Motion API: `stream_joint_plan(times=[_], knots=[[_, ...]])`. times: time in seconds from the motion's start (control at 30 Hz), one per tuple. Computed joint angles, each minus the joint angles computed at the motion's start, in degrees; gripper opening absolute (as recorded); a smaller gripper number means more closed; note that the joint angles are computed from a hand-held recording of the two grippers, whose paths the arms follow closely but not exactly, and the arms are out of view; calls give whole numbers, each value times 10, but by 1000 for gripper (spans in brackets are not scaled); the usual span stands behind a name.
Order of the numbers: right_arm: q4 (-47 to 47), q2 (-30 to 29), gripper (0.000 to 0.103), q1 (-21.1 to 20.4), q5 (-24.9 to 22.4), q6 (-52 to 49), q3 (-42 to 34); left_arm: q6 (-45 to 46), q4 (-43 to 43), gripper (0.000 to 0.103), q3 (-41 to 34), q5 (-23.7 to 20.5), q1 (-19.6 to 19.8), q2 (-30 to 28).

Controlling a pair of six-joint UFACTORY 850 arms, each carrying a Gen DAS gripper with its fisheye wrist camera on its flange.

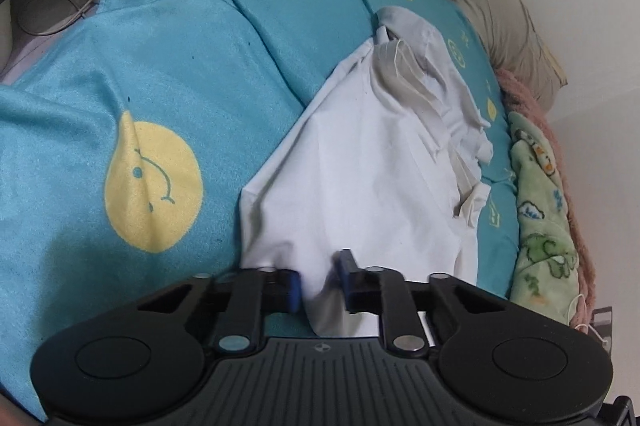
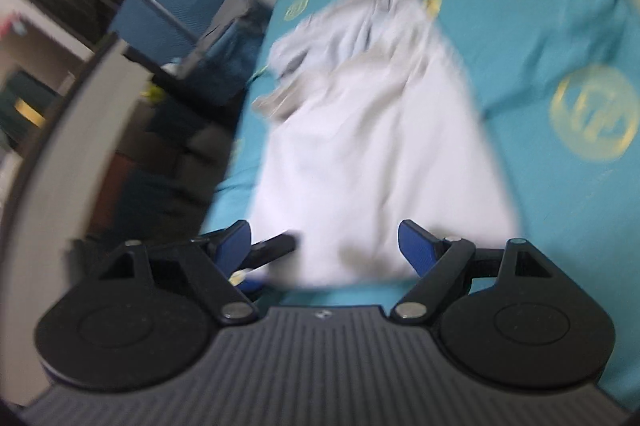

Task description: Fold clothes

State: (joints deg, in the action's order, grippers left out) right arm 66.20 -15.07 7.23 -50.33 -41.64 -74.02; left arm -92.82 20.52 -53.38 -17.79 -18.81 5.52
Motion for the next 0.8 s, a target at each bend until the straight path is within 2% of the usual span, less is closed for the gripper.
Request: stream_joint_plan(times=[0.03,0.13,0.23,0.33,0.4,0.47,0.5,0.57,0.67,0.73,0.77,0.8], knots=[[11,-9,83,-3,-26,15,-1,-24,27,12,1,5,-2,1],[34,-32,84,-5,-81,59,-3,-90,111,8,1,9,-11,4],[54,-55,84,-5,-117,104,-6,-157,197,7,1,17,-19,9],[75,-65,84,-8,-126,143,2,-236,280,7,6,24,-23,16],[85,-60,84,-11,-111,157,13,-278,321,6,7,24,-25,18],[91,-45,83,-15,-71,171,27,-299,334,6,10,23,-26,22],[95,-37,78,-17,-47,177,35,-306,338,6,12,23,-25,23],[106,-20,76,-21,-1,183,49,-326,347,6,18,29,-23,30],[144,0,74,-26,38,170,68,-368,383,6,25,36,-21,38],[151,9,58,-26,62,165,74,-391,415,6,24,30,-24,42],[141,12,54,-24,75,169,74,-402,429,6,24,28,-26,44],[131,14,44,-23,89,174,74,-406,436,6,24,27,-27,45]])
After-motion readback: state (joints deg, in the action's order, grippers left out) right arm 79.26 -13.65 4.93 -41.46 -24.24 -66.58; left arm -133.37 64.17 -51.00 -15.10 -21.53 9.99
